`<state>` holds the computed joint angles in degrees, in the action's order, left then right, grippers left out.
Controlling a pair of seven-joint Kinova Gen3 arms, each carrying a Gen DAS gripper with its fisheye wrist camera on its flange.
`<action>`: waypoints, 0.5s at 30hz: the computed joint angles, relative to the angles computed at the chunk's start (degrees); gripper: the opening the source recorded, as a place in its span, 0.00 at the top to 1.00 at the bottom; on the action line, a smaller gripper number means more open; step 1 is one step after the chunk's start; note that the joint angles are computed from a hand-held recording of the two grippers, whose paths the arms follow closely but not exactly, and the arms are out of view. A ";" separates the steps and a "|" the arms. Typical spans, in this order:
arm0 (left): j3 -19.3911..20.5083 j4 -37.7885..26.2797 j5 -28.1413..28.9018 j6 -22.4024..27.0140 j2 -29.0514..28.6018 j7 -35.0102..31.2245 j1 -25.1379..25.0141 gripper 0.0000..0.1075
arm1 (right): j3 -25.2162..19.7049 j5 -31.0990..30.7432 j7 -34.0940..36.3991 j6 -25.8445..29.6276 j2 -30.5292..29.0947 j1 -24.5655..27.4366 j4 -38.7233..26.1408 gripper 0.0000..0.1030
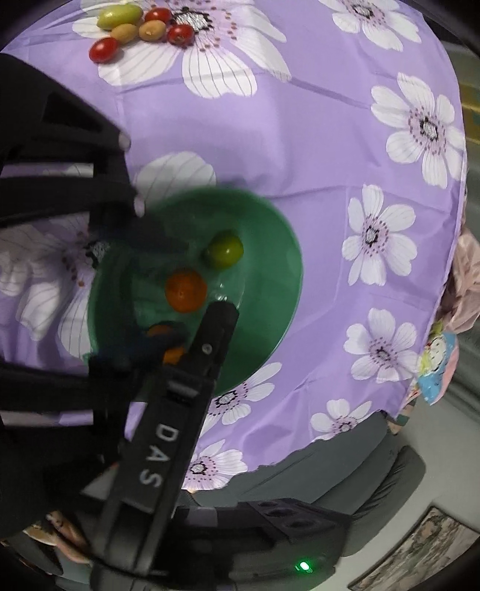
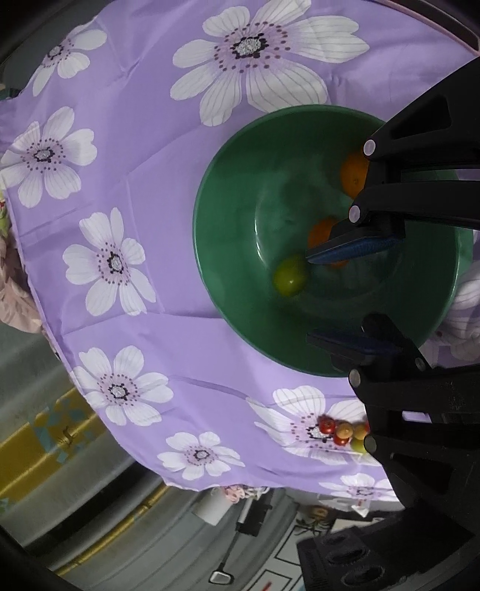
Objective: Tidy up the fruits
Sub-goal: 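Open the right gripper and move it back to the fruit cluster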
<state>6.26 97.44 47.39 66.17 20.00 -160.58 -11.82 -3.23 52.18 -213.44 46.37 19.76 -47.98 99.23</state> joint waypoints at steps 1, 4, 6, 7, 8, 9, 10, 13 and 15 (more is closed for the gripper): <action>-0.23 -0.17 0.32 0.49 -0.04 -0.13 -0.65 0.50 | 0.05 0.08 -0.13 -0.07 0.03 0.02 -0.13 0.61; -1.33 -0.54 1.83 1.71 -0.23 -0.68 -3.31 0.44 | 0.18 0.65 -1.06 -0.02 0.12 -0.32 -0.33 0.49; -2.13 -1.25 2.65 2.79 0.11 -0.55 -5.17 0.39 | 0.14 1.10 -1.05 0.37 0.37 -0.63 -0.81 0.36; -2.48 -1.42 2.98 2.95 0.16 -0.44 -5.94 0.37 | 0.17 1.63 -1.11 0.56 0.52 -0.93 -1.13 0.34; -3.04 -1.66 3.44 2.78 0.19 0.01 -6.87 0.33 | 0.17 2.11 -1.07 0.57 0.68 -1.13 -1.41 0.33; -3.61 -1.74 3.99 2.13 0.13 0.59 -7.77 0.33 | 0.13 2.40 -0.81 0.60 0.85 -1.23 -1.76 0.32; -4.12 -1.73 4.42 1.26 0.04 1.12 -8.56 0.33 | 0.06 2.55 -0.14 0.81 1.20 -1.32 -2.49 0.31; -5.28 -2.44 4.24 -0.53 0.30 2.64 -10.76 0.32 | 0.03 2.16 2.08 1.99 2.36 -1.83 -4.81 0.29; -5.80 -2.82 3.60 -1.80 0.25 3.50 -12.04 0.32 | 0.19 2.08 3.79 2.60 3.13 -2.34 -6.38 0.29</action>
<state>0.47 94.62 50.99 64.37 20.25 -157.08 -23.87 -3.04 54.27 -209.65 48.97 22.89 -50.32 92.85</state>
